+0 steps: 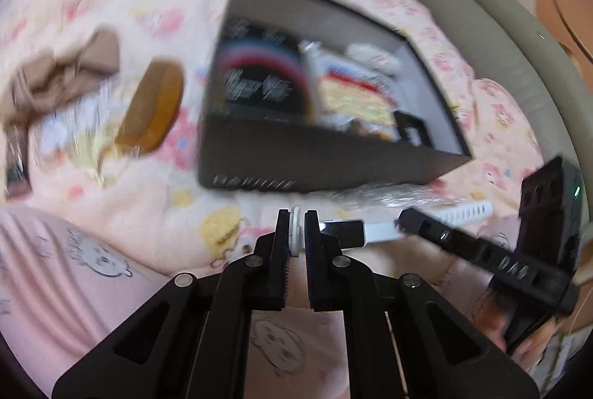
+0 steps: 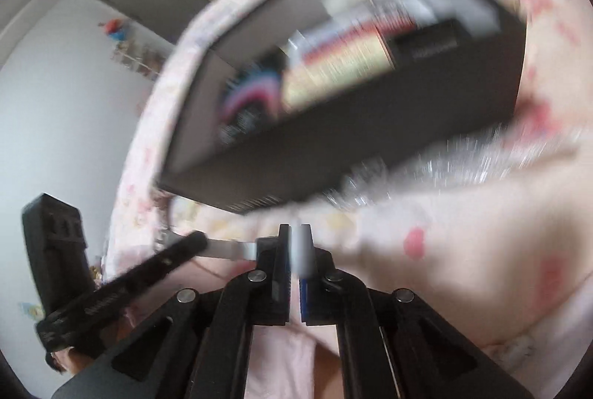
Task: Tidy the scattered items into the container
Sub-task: 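Carry the white smartwatch with the right tool over the black box, then lower the smartwatch into the box and open the right tool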
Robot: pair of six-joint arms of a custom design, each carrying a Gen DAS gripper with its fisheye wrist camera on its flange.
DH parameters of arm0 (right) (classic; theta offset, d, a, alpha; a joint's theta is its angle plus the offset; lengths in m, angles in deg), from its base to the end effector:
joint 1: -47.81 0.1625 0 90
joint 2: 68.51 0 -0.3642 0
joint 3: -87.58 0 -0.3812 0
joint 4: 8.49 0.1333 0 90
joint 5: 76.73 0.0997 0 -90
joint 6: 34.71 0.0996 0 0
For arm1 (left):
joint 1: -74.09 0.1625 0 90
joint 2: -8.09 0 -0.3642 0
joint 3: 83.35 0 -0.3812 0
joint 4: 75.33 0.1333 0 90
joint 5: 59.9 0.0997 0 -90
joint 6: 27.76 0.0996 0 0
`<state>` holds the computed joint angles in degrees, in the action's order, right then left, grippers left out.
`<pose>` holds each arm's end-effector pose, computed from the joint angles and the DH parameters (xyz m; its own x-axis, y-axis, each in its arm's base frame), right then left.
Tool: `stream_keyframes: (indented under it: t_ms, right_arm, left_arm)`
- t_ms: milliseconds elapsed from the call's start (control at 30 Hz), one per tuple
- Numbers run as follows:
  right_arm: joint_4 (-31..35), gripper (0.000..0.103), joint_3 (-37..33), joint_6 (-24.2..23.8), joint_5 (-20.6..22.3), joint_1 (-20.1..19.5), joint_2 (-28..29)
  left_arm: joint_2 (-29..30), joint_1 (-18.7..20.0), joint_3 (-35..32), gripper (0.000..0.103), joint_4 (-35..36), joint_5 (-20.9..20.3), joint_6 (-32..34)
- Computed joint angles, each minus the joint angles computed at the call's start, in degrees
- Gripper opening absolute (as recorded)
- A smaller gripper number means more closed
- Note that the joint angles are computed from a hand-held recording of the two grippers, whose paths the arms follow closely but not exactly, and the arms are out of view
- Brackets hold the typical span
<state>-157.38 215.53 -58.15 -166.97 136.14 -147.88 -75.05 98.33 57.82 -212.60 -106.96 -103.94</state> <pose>0.1201 -0.4390 0.1544 -0.9285 -0.3638 0.0750 -0.3713 0.9142 -0.1626 -0.2180 -0.3188 0.1105 -0.9140 -0.2197 -0.3412 0.0347 0.7953 -0.6053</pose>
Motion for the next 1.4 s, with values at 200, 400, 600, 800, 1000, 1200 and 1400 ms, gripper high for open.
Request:
stream_keyframes:
  t_ms: [200, 400, 600, 800, 1000, 1200, 1400]
  right_arm:
    - [2.14, 0.002, -7.49, -2.63, 4.21, 4.85, 0.69]
    - [7.72, 0.002, -27.55, 1.75, 2.56, 8.81, 15.83]
    - [11.28, 0.002, -42.0, 1.7, -8.38, 10.34, 30.15]
    - [15.34, 0.003, -47.62, 1.56, -10.85, 8.15, 35.72]
    - [15.13, 0.014, -48.84, 2.21, -15.07, 8.09, 35.98]
    - [5.06, 0.026, -43.28, 0.22, -10.83, 7.83, 30.43]
    - [6.95, 0.026, -41.58, -7.11, -10.12, 9.38, 28.7]
  left_arm:
    - [-0.5, 1.12, -6.79, 0.005, -2.17, 5.54, 11.9]
    - [8.25, 12.54, -19.38, 0.005, -7.99, 5.91, 26.98]
    - [17.6, 23.93, -29.38, 0.005, -9.3, 1.64, 33.2]
    - [22.06, 27.3, -32.75, 0.006, -8.37, 1.65, 35.41]
    - [20.12, 26.49, -32.82, 0.031, -2.66, 4.78, 31.42]
    - [16.59, 22.78, -29.18, 0.03, -1.11, 12.61, 26.7]
    - [21.23, 24.98, -32.71, 0.027, -1.85, 4.03, 31.81]
